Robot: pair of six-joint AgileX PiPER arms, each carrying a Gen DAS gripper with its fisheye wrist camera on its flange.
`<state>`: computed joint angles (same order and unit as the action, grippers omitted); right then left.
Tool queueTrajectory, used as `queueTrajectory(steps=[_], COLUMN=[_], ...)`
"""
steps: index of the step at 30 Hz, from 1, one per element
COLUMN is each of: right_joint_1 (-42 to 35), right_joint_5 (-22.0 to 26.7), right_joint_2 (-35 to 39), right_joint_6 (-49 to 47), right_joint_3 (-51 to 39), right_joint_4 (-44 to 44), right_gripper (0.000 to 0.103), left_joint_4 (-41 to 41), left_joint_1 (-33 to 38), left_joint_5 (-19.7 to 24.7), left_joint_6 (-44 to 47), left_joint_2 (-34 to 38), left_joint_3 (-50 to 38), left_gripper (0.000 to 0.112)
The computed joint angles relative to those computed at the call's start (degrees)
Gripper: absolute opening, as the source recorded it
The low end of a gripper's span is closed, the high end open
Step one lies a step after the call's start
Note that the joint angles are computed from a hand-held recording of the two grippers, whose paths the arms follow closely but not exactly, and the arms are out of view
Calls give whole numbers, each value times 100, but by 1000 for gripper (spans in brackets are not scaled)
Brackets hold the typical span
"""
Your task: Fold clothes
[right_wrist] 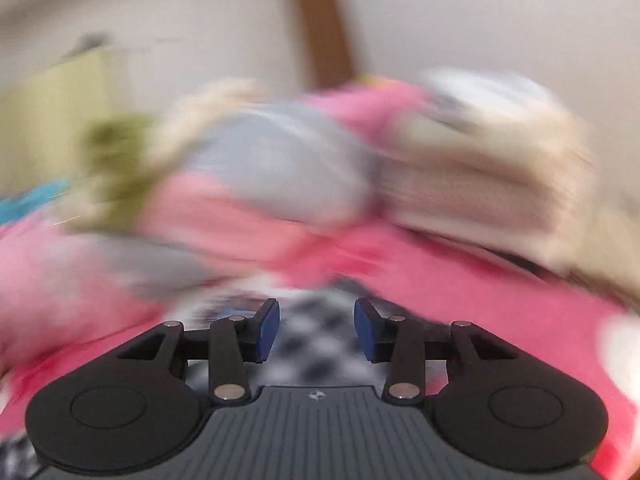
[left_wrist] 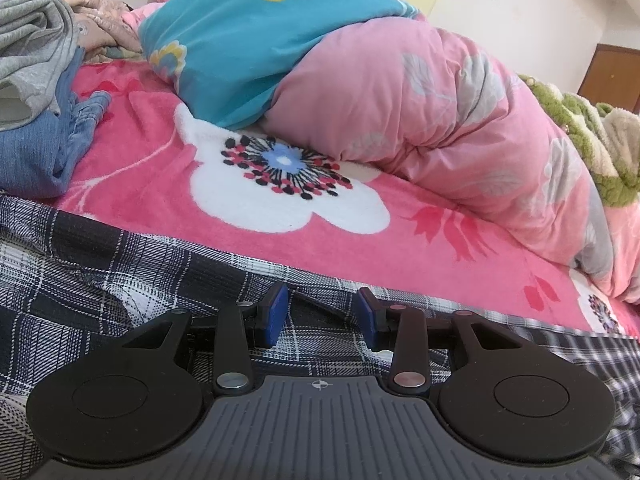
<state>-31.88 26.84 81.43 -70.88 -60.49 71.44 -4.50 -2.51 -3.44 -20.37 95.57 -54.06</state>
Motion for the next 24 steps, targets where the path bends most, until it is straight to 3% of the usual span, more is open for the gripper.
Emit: queueTrajectory(steps=[2, 4, 7, 9, 12, 14, 17, 20, 24], right_joint_1=[535, 1259, 2371, 2791, 3166, 3236, 3340, 3372, 3283], right_joint_5=[901, 1334, 1145, 1141, 1228, 1355, 1375, 1483, 1590], right_joint_2=[24, 107, 271, 513, 809, 982, 1237, 1352, 1323], right_joint_6=[-767, -1603, -2487, -2575, -2471, -2451, -2184, -1988, -2301], right_joint_3=[-118, -154, -120, -286, -579, -763, -981, -1032, -940], right_joint_4=[-228, -467, -1050, -1569, -2378, -2741, -3140, -3221, -2953], right_gripper=[44, 42, 37, 35, 30, 30, 22, 13, 11], left_joint_4=[171, 363, 522, 630, 97, -375, -724, -819, -606], left_joint_1=[6, 12, 18, 22, 4, -13, -26, -27, -17], left_joint_5=[14, 26, 38, 43, 37, 32, 30, 30, 31], left_joint_6=[-175, -364, -511, -614, -84, 399, 753, 853, 650], left_joint_2=[-4, -10, -11, -9, -10, -7, -5, 3, 12], left_joint_3=[-3, -2, -6, -8, -2, -1, -2, -10, -17], left_gripper=[38, 38, 38, 38, 38, 38, 38, 38, 38])
